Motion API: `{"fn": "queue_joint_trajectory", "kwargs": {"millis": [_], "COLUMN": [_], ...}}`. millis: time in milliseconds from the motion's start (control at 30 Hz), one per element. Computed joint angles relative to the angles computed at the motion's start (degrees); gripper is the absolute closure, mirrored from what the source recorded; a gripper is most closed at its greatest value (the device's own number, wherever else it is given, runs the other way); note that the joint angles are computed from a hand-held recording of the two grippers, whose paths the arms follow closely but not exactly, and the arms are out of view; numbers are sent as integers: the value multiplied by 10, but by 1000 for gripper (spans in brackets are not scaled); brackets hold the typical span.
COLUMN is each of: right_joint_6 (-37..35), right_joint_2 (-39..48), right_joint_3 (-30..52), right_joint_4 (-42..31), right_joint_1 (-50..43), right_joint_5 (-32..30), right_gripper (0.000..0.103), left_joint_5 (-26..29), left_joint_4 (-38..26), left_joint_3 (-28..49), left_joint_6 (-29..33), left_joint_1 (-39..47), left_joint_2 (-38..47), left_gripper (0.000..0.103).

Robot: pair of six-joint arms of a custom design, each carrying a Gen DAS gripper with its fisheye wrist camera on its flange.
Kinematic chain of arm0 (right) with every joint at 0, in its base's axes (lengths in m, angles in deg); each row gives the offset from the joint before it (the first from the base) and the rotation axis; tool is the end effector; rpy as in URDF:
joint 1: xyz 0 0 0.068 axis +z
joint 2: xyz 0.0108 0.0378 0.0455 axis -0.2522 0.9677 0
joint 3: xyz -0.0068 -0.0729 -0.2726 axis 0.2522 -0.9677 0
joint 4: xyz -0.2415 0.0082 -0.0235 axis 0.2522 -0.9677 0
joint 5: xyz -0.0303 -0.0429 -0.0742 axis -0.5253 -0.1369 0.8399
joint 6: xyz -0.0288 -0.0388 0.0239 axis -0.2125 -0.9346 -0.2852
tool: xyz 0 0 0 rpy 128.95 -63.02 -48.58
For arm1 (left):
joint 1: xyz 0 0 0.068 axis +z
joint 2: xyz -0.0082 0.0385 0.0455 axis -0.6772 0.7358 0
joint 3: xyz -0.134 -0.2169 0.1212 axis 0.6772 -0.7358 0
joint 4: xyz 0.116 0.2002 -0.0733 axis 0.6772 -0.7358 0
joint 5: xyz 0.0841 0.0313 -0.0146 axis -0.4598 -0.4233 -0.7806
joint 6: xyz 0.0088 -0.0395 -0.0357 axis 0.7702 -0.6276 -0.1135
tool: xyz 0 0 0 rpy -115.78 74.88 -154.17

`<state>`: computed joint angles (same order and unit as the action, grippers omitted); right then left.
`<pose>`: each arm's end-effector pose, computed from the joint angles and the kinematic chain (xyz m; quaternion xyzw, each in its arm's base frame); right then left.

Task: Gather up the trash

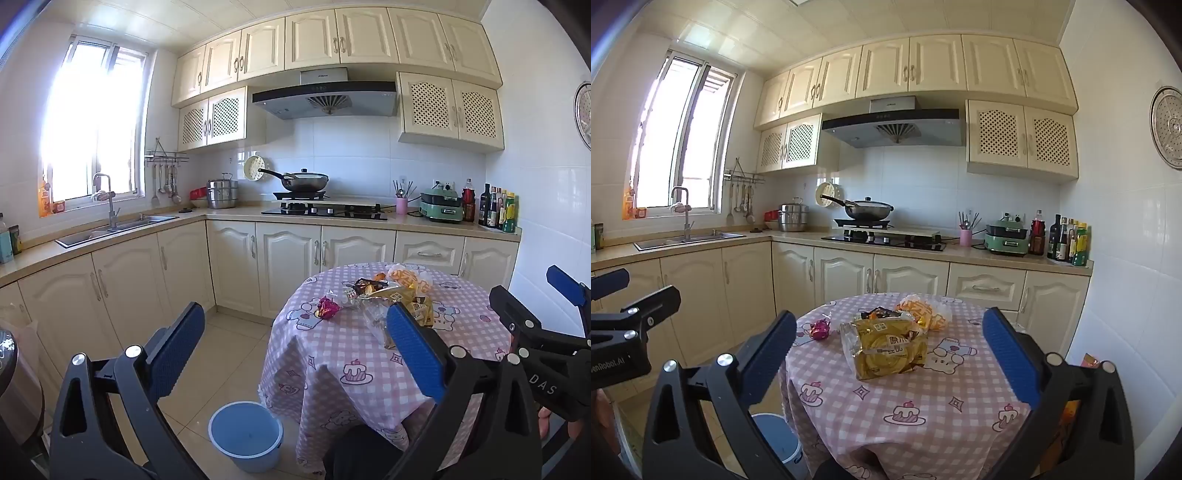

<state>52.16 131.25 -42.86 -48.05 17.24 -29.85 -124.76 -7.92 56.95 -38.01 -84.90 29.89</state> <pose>0.1477 0.0718 0.3422 -0.0381 0.7546 0.0022 0.6550 0.1583 -0.1099 0.3430 -0.0273 0.7856 0.0287 0.6175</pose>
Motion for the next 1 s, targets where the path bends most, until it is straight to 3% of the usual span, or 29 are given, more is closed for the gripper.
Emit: {"fn": "queue_joint_trajectory", "kwargs": {"millis": [1000], "right_joint_6": [-2], "right_joint_2": [3], "right_joint_3": [-5], "right_joint_4": [11], "right_joint_1": [2], "right_joint_5": [1], "right_gripper": [4], "left_joint_5": [5], "left_joint_4": [-1], "left_joint_3": [1], "left_joint_6": [-3], "left_joint_1": [4], "left_joint_2": [5], "left_gripper": [8]}}
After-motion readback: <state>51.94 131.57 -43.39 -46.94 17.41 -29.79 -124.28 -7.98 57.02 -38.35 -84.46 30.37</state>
